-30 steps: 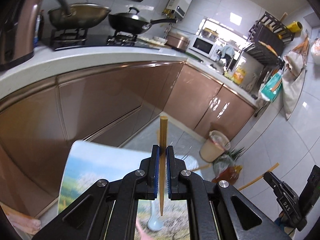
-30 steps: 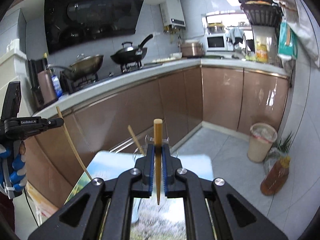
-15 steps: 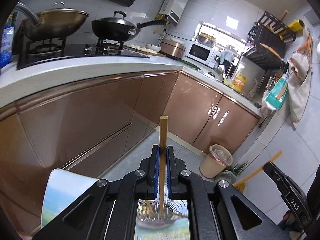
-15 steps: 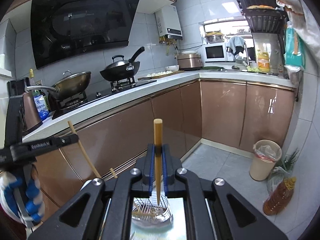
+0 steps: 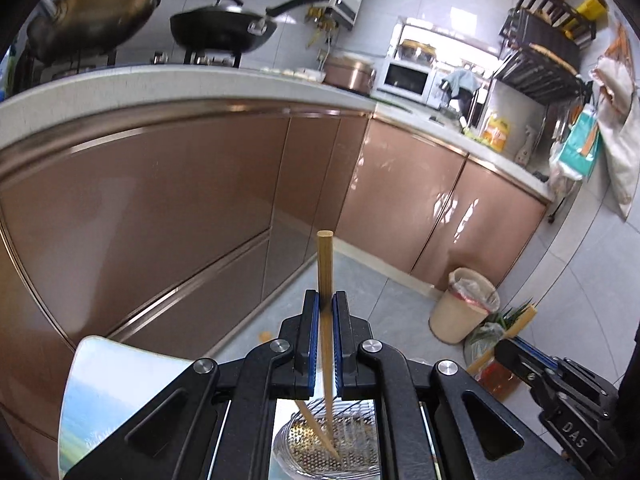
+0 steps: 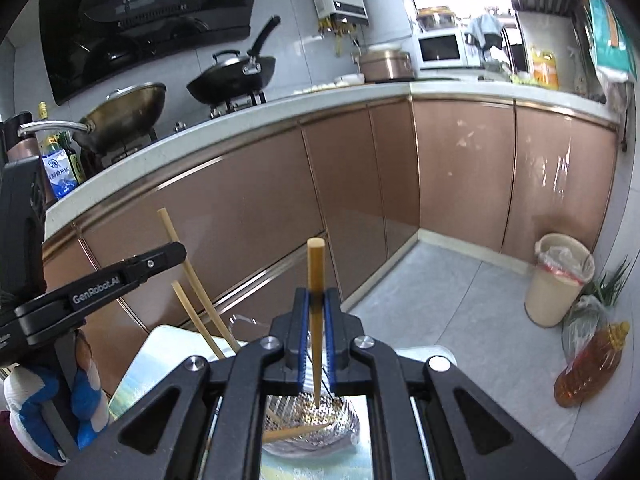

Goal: Organize utensils
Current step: 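Carry both chopsticks to the holder and open the left tool over it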

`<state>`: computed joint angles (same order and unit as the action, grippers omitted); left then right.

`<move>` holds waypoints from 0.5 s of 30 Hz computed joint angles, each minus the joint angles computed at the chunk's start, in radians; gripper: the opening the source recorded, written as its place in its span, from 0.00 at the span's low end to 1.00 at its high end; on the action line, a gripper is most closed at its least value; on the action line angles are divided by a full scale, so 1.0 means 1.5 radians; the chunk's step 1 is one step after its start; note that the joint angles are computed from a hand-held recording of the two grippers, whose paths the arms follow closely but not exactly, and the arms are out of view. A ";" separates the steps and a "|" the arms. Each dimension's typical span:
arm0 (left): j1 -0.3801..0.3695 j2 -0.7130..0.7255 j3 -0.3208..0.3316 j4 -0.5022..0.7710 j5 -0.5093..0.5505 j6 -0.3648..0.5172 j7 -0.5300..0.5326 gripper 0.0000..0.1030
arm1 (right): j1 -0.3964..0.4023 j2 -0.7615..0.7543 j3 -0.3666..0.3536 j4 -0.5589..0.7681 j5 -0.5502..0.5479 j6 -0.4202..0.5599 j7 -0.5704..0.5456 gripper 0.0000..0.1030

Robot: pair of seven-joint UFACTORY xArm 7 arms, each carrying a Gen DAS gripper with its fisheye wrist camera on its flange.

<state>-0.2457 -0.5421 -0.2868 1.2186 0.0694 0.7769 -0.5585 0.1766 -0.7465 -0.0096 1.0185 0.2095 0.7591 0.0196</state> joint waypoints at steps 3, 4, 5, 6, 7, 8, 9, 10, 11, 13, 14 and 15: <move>-0.001 -0.010 0.000 -0.021 -0.002 0.006 -0.008 0.06 | 0.000 -0.013 -0.006 -0.020 0.004 0.004 0.002 0.07; 0.001 -0.012 -0.002 -0.025 0.000 0.009 -0.010 0.06 | 0.000 -0.016 -0.008 -0.024 0.005 0.005 0.002 0.07; 0.001 -0.016 -0.003 -0.030 0.002 0.011 -0.012 0.06 | -0.001 -0.019 -0.010 -0.028 0.006 0.006 0.002 0.07; 0.001 -0.020 -0.002 -0.034 0.001 0.012 -0.013 0.06 | -0.001 -0.023 -0.012 -0.031 0.008 0.009 0.002 0.07; -0.001 -0.025 -0.001 -0.038 0.000 0.014 -0.013 0.06 | -0.002 -0.026 -0.013 -0.032 0.009 0.010 0.003 0.07; 0.001 -0.028 -0.004 -0.039 0.002 0.018 -0.014 0.06 | -0.006 -0.032 -0.013 -0.035 0.007 0.013 0.005 0.08; 0.002 -0.031 -0.005 -0.039 0.005 0.022 -0.014 0.06 | -0.007 -0.034 -0.013 -0.035 0.006 0.015 0.005 0.09; 0.002 -0.035 -0.005 -0.039 0.006 0.024 -0.014 0.06 | -0.006 -0.038 -0.015 -0.035 0.007 0.019 0.005 0.09; 0.000 -0.041 -0.004 -0.040 0.005 0.027 -0.012 0.06 | -0.007 -0.040 -0.015 -0.033 0.007 0.023 0.007 0.09; 0.000 -0.048 -0.004 -0.036 0.003 0.034 -0.011 0.07 | -0.012 -0.044 -0.012 -0.028 0.003 0.031 0.011 0.09; -0.001 -0.054 -0.003 -0.034 0.001 0.040 -0.009 0.09 | -0.014 -0.047 -0.011 -0.026 0.002 0.036 0.015 0.09; -0.002 -0.057 -0.002 -0.032 -0.001 0.044 -0.006 0.15 | -0.016 -0.051 -0.012 -0.025 0.002 0.040 0.017 0.09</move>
<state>-0.2480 -0.6281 -0.2896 1.1703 0.0679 0.8421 -0.5676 0.1533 -0.8231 -0.0269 0.9813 0.2121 0.8197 0.0458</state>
